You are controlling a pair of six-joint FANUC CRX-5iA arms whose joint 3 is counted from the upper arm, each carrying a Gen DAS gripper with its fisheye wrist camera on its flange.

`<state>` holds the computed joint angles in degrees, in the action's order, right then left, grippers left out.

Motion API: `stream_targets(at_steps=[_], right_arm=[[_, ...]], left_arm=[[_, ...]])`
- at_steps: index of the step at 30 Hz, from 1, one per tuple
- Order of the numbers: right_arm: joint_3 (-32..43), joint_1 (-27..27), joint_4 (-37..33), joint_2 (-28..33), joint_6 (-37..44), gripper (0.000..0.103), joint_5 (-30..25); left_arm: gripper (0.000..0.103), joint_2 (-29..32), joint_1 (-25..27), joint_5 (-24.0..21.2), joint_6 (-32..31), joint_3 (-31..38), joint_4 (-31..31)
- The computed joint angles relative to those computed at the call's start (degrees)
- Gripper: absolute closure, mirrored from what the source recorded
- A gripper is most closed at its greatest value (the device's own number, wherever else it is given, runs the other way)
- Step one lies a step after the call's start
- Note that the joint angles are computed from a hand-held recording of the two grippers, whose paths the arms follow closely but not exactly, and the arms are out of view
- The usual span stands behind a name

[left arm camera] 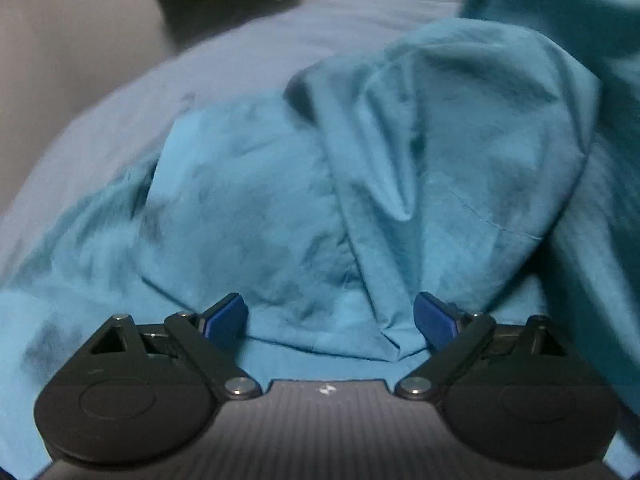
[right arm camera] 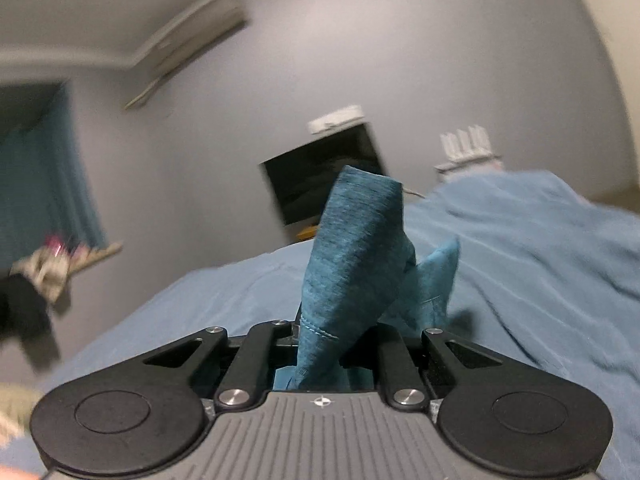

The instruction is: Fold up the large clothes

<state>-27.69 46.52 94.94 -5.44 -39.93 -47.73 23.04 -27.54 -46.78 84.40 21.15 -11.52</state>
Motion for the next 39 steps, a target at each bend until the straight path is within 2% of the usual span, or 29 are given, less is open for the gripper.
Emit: stream_targets(at_steps=[3, 7, 10, 12, 13, 15, 17, 18, 20, 22, 26, 30, 31, 32, 33, 34, 37, 39], right_arm=[[3.21, 2.40, -0.28, 2.18, 8.57, 0.090, 0.53], [6.44, 4.36, -1.08, 3.62, 16.84, 0.090, 3.50], [9.84, 6.98, -3.78, 5.77, 24.19, 0.090, 5.03], [12.27, 9.30, -6.38, 7.27, 29.64, 0.090, 5.14], [13.84, 10.91, -7.91, 8.19, 32.32, 0.090, 4.54], [16.96, 13.98, -11.02, 10.13, 37.58, 0.090, 3.50], [19.79, 15.50, -13.66, 12.09, 41.97, 0.090, 3.64], [21.03, 16.09, -15.20, 13.01, 44.34, 0.090, 4.04], [22.45, 17.10, -17.62, 14.12, 48.27, 0.090, 4.54], [23.67, 17.18, -20.32, 15.13, 52.89, 0.090, 5.84], [26.75, 17.28, -26.19, 17.18, 61.60, 0.090, 7.97], [29.26, 18.40, -32.64, 18.03, 69.44, 0.090, 7.97], [31.39, 17.35, -35.12, 19.16, 72.71, 0.090, 8.54], [33.30, 17.23, -36.51, 20.62, 74.56, 0.090, 8.47], [34.21, 17.47, -37.41, 21.20, 76.05, 0.090, 8.15], [35.18, 17.53, -38.35, 21.79, 77.37, 0.090, 7.93], [38.09, 17.53, -41.25, 23.21, 80.65, 0.090, 8.33], [40.54, 17.04, -43.37, 24.72, 82.16, 0.090, 9.26]], left_arm=[[0.011, -1.51, 3.39, 3.04, -8.79, -4.39, 12.25], [0.011, -7.76, 8.49, 11.61, -11.58, -13.65, 25.76], [0.011, -11.22, 13.37, 15.52, -17.18, -18.70, 40.68], [0.011, -12.62, 16.20, 15.84, -20.17, -20.35, 49.79], [0.011, -13.24, 17.70, 15.07, -22.90, -21.63, 56.14], [0.011, -13.47, 20.59, 10.49, -27.70, -23.35, 69.32], [0.006, -11.62, 23.58, 1.87, -28.44, -22.69, 78.90], [0.006, -10.67, 24.80, -2.65, -28.37, -22.22, 81.66], [0.006, -7.94, 26.50, -10.97, -27.18, -18.98, 82.12], [0.006, -5.11, 27.53, -16.40, -26.50, -14.89, 78.32], [0.006, -0.33, 27.65, -23.74, -26.19, -8.41, 72.35], [0.008, 2.42, 27.05, -26.44, -28.73, -6.22, 69.79], [0.018, 2.20, 26.94, -26.08, -30.00, -6.49, 68.88], [0.033, 2.02, 26.79, -25.24, -31.03, -6.75, 67.88], [0.042, 1.72, 26.85, -24.51, -31.51, -7.02, 66.93], [0.060, 1.15, 27.15, -24.44, -31.42, -7.21, 66.19], [0.070, -0.43, 28.04, -21.75, -31.38, -8.77, 64.91], [0.072, -1.54, 28.85, -20.02, -31.05, -10.36, 64.84]])
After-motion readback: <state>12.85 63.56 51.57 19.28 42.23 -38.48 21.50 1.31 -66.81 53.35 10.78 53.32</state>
